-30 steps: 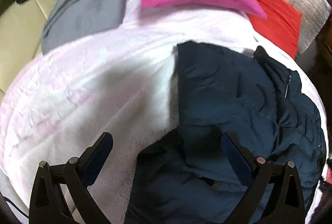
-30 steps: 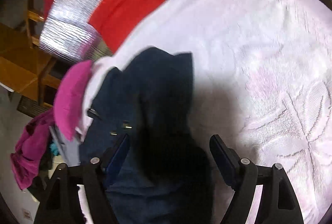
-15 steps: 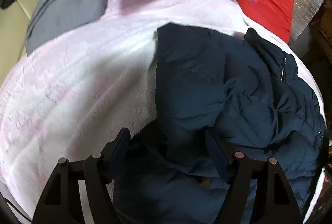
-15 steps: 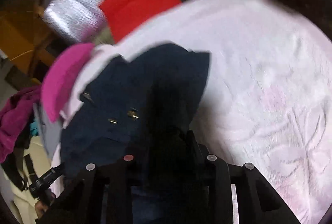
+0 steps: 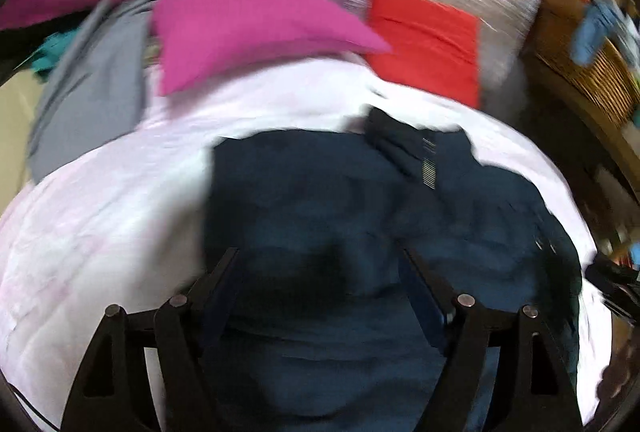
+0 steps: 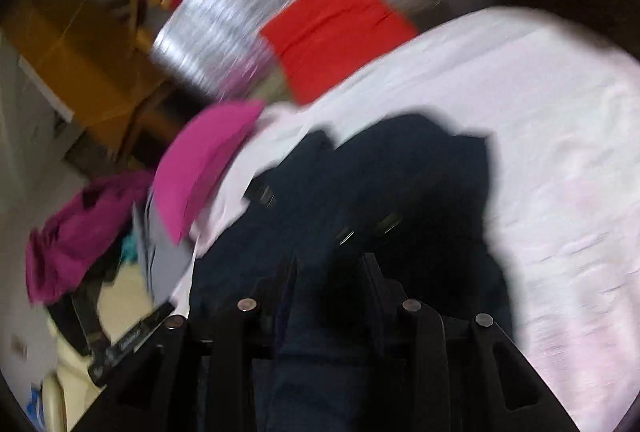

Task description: Fold large clothes

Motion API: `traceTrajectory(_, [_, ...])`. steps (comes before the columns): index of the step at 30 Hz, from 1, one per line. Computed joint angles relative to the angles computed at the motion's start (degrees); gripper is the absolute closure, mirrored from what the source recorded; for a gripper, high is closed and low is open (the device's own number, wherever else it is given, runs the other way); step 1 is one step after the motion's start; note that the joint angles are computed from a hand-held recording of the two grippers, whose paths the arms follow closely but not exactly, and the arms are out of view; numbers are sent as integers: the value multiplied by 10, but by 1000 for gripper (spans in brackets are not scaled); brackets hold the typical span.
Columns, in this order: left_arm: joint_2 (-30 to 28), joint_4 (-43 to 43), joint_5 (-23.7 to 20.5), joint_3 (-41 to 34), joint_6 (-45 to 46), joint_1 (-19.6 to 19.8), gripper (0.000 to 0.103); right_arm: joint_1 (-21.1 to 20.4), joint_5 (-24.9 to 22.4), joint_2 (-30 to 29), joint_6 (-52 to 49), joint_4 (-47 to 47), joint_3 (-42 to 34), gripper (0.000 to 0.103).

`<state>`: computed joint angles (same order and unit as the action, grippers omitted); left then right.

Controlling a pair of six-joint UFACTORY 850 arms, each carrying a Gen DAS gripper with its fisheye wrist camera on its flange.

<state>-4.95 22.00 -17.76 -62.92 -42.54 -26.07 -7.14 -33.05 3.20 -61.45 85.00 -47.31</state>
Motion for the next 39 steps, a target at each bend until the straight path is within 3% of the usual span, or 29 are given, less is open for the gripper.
traceTrajectory(4, [-23,2,-12,-20,24,-30,24,59,27,-25,-14,6,-11,67])
traceTrajectory(6, [-42,-20,-18,-32,42,-34,22,68,26,-52,30,-22,-25,67])
traceTrajectory(8, [-72,-88,-52,-51,105,-29,20,65,18,-86,102,-71,-40,69])
traceTrajectory(10, [-81,-116,-54,-51,123,-27,18,65,15,-105,106,-61,-47,69])
traceTrajectory(14, [-89,-79,-75,-56,120,-33,16,68,18,-110,90,-47,-47,69])
traceTrajectory(18, [-84,-84,-98,-62,135,-37,15,41,-40,-116,96,-23,-47,69])
traceTrajectory(20, [-74,-133,-101,-60,170,-25,15,22,-94,-118,105,-11,-46,62])
traceTrajectory(22, [-53,-198,-95,-45,210,-8,15,7,-130,-109,103,8,-38,37])
traceTrajectory(24, [-27,-293,-88,-24,273,15,15,-3,-145,-89,113,-8,-29,30])
traceTrajectory(26, [-13,-339,-88,-10,289,34,15,-7,-149,-78,133,-36,-23,30])
traceTrajectory(29, [-8,-319,-103,-1,245,49,15,-10,-152,-80,174,-54,-9,30])
traceTrajectory(35, [-37,-383,-115,-8,267,69,16,-6,-110,-97,145,30,-1,31])
traceTrajectory(38, [-42,-382,-102,-8,257,74,16,-1,-74,-101,119,79,0,47])
traceTrajectory(39, [-40,-383,-102,-7,258,76,16,0,-60,-99,115,87,1,58])
